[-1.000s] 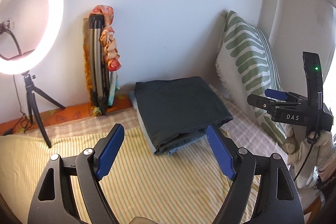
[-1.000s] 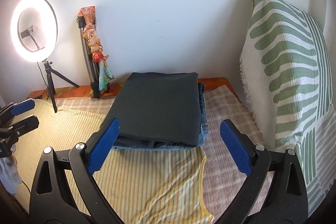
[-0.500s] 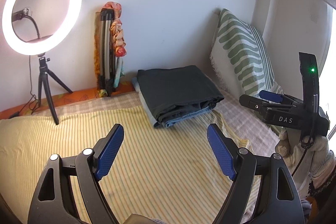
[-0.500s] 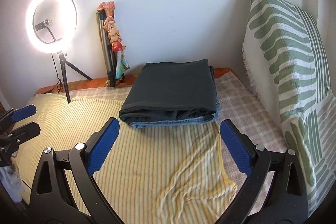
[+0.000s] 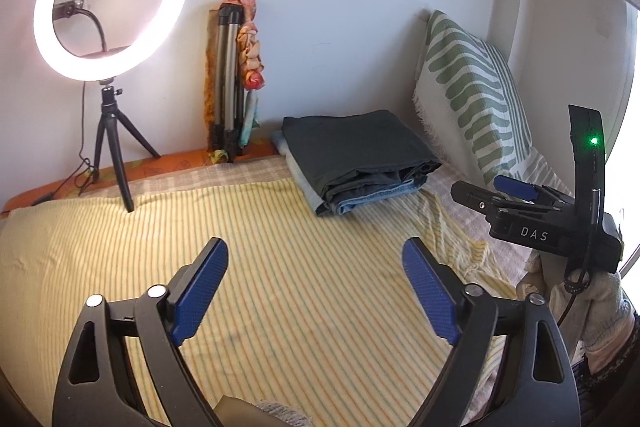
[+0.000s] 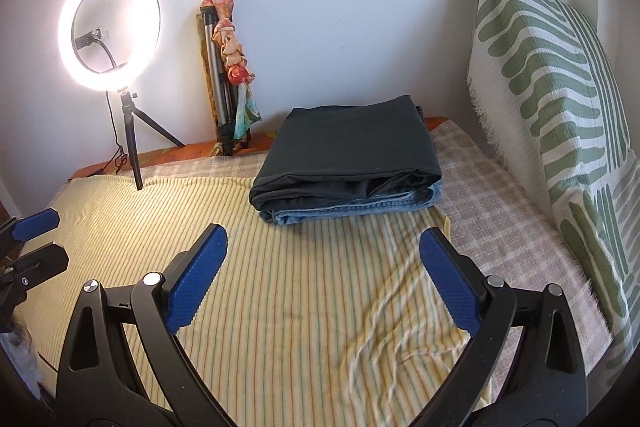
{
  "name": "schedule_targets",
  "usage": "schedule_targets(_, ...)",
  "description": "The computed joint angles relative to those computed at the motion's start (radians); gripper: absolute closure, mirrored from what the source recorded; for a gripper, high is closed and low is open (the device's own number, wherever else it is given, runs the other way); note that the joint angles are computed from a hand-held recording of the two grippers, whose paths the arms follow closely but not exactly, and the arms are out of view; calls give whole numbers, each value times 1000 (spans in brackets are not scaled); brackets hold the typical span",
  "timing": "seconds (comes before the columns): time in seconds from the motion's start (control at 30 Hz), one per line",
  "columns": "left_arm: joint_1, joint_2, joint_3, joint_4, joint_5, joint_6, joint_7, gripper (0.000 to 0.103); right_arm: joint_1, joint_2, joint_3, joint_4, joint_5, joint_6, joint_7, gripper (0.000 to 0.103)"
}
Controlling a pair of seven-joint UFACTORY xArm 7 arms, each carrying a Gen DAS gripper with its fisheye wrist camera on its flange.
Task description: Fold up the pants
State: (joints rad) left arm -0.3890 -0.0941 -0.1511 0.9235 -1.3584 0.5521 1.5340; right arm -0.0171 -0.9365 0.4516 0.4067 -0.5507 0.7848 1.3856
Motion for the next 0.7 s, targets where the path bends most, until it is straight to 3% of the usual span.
schedule_targets(0.4, 12, 22, -1, -4, -15, -35, 36, 13, -28, 50, 52, 7, -77, -26, 71, 0)
schedule_targets(0.7, 20, 30, -1, -1, 0, -35, 34, 13, -27, 79, 47, 24, -119, -27, 97, 0)
